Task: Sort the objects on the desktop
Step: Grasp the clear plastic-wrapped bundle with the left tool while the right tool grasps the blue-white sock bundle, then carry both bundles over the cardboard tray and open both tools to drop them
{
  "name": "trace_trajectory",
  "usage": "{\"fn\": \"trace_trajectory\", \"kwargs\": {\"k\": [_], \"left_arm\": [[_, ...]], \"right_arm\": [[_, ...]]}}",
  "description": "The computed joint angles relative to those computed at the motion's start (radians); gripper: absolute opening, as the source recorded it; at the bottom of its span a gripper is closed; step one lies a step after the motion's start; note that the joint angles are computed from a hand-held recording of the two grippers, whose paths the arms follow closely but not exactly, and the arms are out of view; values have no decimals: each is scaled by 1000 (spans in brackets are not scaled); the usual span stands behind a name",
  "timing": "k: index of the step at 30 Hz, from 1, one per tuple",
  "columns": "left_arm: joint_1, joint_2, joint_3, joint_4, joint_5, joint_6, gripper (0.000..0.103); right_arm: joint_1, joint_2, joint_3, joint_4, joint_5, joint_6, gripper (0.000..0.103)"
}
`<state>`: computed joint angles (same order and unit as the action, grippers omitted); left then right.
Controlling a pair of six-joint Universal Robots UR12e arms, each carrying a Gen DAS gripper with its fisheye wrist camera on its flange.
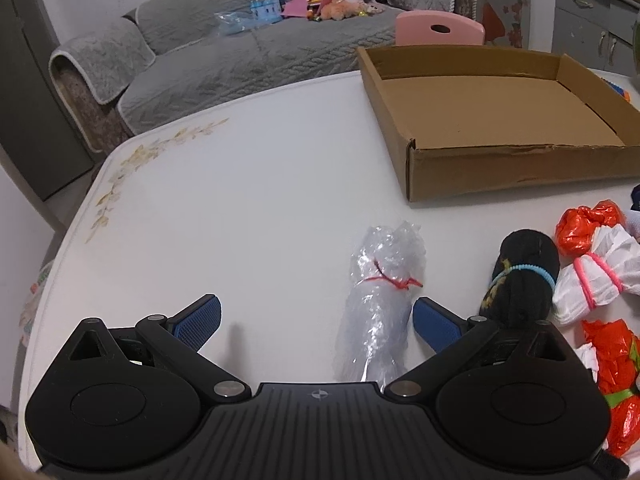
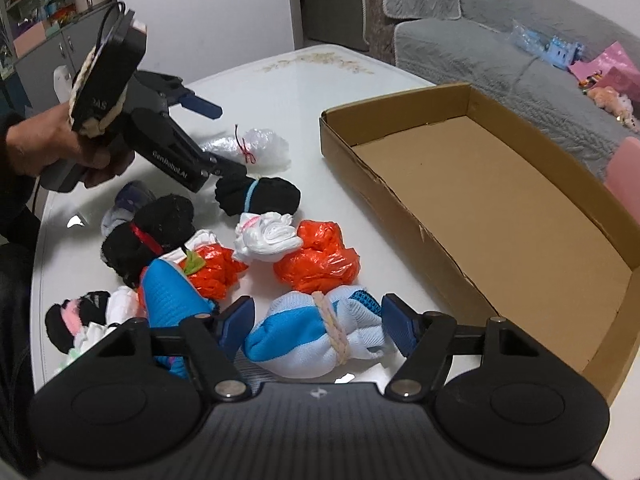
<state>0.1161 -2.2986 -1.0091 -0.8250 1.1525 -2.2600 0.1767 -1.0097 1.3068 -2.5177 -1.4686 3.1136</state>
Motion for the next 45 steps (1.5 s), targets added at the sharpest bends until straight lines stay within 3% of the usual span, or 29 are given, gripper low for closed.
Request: {"fn": "trace_trajectory", "kwargs": {"k": [5,7,9,11,17,25,45], "left_arm": [[1,4,-19,40,-19,1,99],[2,6,-25,51,-29,6,92],[2,7,-28,60,-40,1,78],[2,8,-30,67,-43,-3,43],[5,11,-38,69,-60,7,40],[12,16,-40,80,-72,-35,38],[35,80,-46,112,-228,-56,38]], "right_arm": [[1,10,-8,15,-9,-12,70],[4,13,-12,23,-17,-20,70],[7,16,-17,34,-32,-29,69],[10,19,-22,50,-44,-27,69],[13,18,-23,60,-62,-18,61],[16,13,-12,43,-80,7,54],[10,-53,34,-95,-99,117,54]]}}
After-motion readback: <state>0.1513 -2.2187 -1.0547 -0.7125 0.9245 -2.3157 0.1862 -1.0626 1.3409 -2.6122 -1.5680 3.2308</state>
